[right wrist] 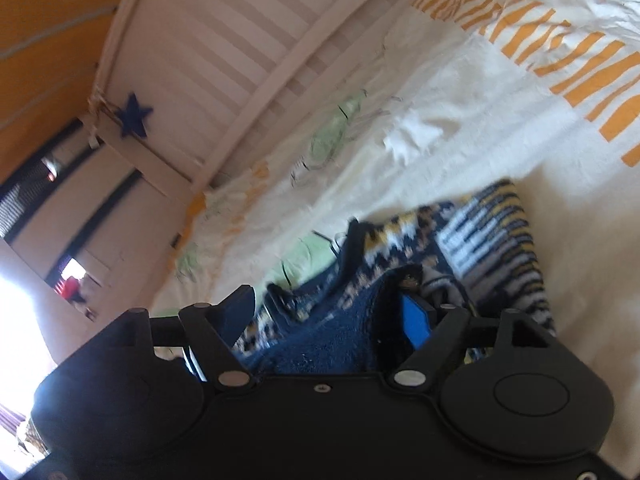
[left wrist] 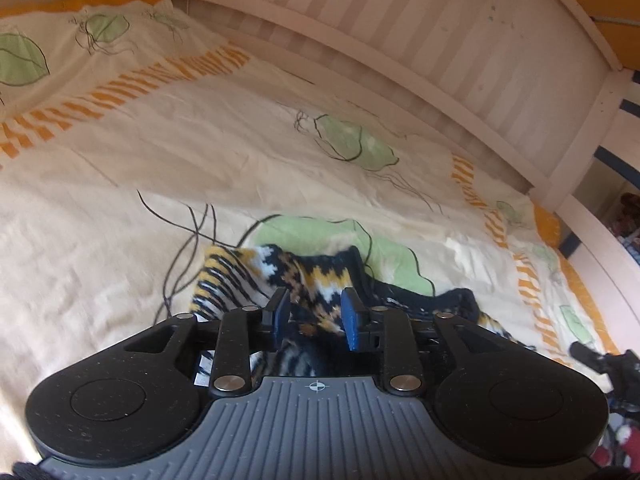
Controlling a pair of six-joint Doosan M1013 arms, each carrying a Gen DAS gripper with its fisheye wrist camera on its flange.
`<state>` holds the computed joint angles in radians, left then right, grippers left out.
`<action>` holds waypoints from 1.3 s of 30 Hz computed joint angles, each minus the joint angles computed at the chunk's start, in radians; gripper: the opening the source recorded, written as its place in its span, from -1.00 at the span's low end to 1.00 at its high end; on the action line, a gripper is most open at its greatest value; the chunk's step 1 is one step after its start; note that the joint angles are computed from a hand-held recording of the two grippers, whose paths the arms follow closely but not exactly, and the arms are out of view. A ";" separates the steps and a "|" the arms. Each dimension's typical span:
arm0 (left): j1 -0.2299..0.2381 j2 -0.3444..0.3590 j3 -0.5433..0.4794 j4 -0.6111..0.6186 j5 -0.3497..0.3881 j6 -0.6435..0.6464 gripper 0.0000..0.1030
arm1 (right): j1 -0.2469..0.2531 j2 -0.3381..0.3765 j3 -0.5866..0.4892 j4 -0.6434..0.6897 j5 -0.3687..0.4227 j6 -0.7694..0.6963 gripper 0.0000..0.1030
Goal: Fold small clothes
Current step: 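Open both tools to release the hem on the collar and withdraw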
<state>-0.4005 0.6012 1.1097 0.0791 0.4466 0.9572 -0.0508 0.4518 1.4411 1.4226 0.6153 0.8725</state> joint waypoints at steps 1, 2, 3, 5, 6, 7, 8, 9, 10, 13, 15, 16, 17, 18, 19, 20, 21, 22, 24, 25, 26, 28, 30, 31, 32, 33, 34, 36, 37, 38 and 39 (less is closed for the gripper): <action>-0.001 0.000 -0.003 -0.004 0.004 0.009 -0.47 | 0.001 0.000 0.001 0.012 -0.008 -0.015 0.58; -0.001 0.000 -0.006 -0.016 0.005 0.029 -0.47 | 0.001 -0.001 0.002 0.021 -0.017 -0.027 0.59; -0.002 -0.001 -0.007 -0.036 0.004 0.063 -0.47 | 0.001 -0.003 0.005 0.031 -0.027 -0.039 0.62; -0.005 0.001 -0.017 -0.096 0.005 0.173 -0.47 | 0.000 -0.006 0.010 0.061 -0.046 -0.064 0.63; -0.005 0.001 -0.022 -0.140 0.006 0.250 -0.47 | 0.000 -0.007 0.012 0.079 -0.056 -0.076 0.64; -0.004 0.003 -0.028 -0.205 0.011 0.349 -0.47 | -0.001 -0.009 0.015 0.101 -0.064 -0.091 0.64; -0.002 0.005 -0.036 -0.278 0.027 0.456 -0.47 | -0.002 -0.012 0.018 0.118 -0.072 -0.106 0.64; 0.001 0.009 -0.046 -0.360 0.052 0.573 -0.47 | -0.003 -0.013 0.019 0.127 -0.079 -0.116 0.65; 0.005 0.015 -0.061 -0.451 0.092 0.696 -0.47 | -0.003 -0.014 0.019 0.127 -0.085 -0.120 0.65; 0.014 0.041 -0.120 -0.600 0.260 0.954 -0.47 | -0.004 -0.015 0.016 0.126 -0.095 -0.127 0.65; 0.023 0.062 -0.156 -0.681 0.377 1.068 -0.47 | -0.005 -0.013 0.009 0.100 -0.085 -0.112 0.65; 0.029 0.075 -0.174 -0.719 0.440 1.098 -0.47 | -0.004 -0.013 0.006 0.080 -0.087 -0.104 0.65; 0.031 0.085 -0.184 -0.739 0.477 1.101 -0.47 | -0.004 -0.012 0.002 0.062 -0.084 -0.097 0.65; 0.032 0.093 -0.191 -0.742 0.498 1.084 -0.47 | -0.004 -0.010 -0.001 0.050 -0.076 -0.091 0.65; 0.031 0.100 -0.195 -0.725 0.506 1.046 -0.47 | -0.003 -0.010 -0.003 0.046 -0.071 -0.090 0.65; 0.028 0.103 -0.193 -0.688 0.498 0.993 -0.47 | -0.002 -0.009 -0.004 0.042 -0.066 -0.087 0.65; 0.025 0.107 -0.192 -0.642 0.485 0.927 -0.47 | -0.002 -0.008 -0.007 0.035 -0.059 -0.081 0.65; 0.022 0.110 -0.191 -0.595 0.466 0.857 -0.48 | -0.002 -0.006 -0.010 0.027 -0.050 -0.076 0.65; 0.024 0.103 -0.160 -0.556 0.385 0.744 -0.48 | 0.001 -0.006 -0.013 0.012 -0.042 -0.077 0.65; 0.029 0.098 -0.142 -0.573 0.342 0.711 -0.48 | 0.002 -0.007 -0.013 0.005 -0.040 -0.082 0.65; 0.030 0.093 -0.128 -0.561 0.301 0.663 -0.48 | 0.004 -0.007 -0.015 -0.002 -0.037 -0.088 0.65; 0.019 0.076 -0.098 -0.439 0.213 0.530 -0.48 | 0.009 -0.011 -0.017 -0.017 -0.031 -0.106 0.65; 0.009 0.061 -0.073 -0.315 0.153 0.420 -0.48 | 0.016 -0.015 -0.021 -0.033 -0.017 -0.144 0.65; 0.008 0.056 -0.066 -0.276 0.137 0.374 -0.47 | 0.020 -0.016 -0.025 -0.048 -0.007 -0.161 0.65; 0.009 0.055 -0.064 -0.252 0.127 0.330 -0.47 | 0.024 -0.018 -0.029 -0.061 0.009 -0.181 0.65; 0.009 0.052 -0.059 -0.235 0.118 0.292 -0.47 | 0.029 -0.018 -0.033 -0.072 0.028 -0.199 0.65; 0.012 0.052 -0.060 -0.236 0.118 0.274 -0.47 | 0.033 -0.017 -0.040 -0.087 0.057 -0.217 0.65; 0.015 0.056 -0.067 -0.253 0.135 0.267 -0.47 | 0.043 -0.010 -0.057 -0.131 0.124 -0.228 0.65; 0.016 0.054 -0.064 -0.253 0.135 0.265 -0.47 | 0.047 -0.004 -0.070 -0.160 0.167 -0.221 0.65; 0.015 0.053 -0.064 -0.250 0.138 0.263 -0.47 | 0.053 0.003 -0.083 -0.191 0.211 -0.215 0.65; 0.016 0.058 -0.076 -0.247 0.150 0.266 -0.46 | 0.058 0.010 -0.095 -0.218 0.248 -0.212 0.65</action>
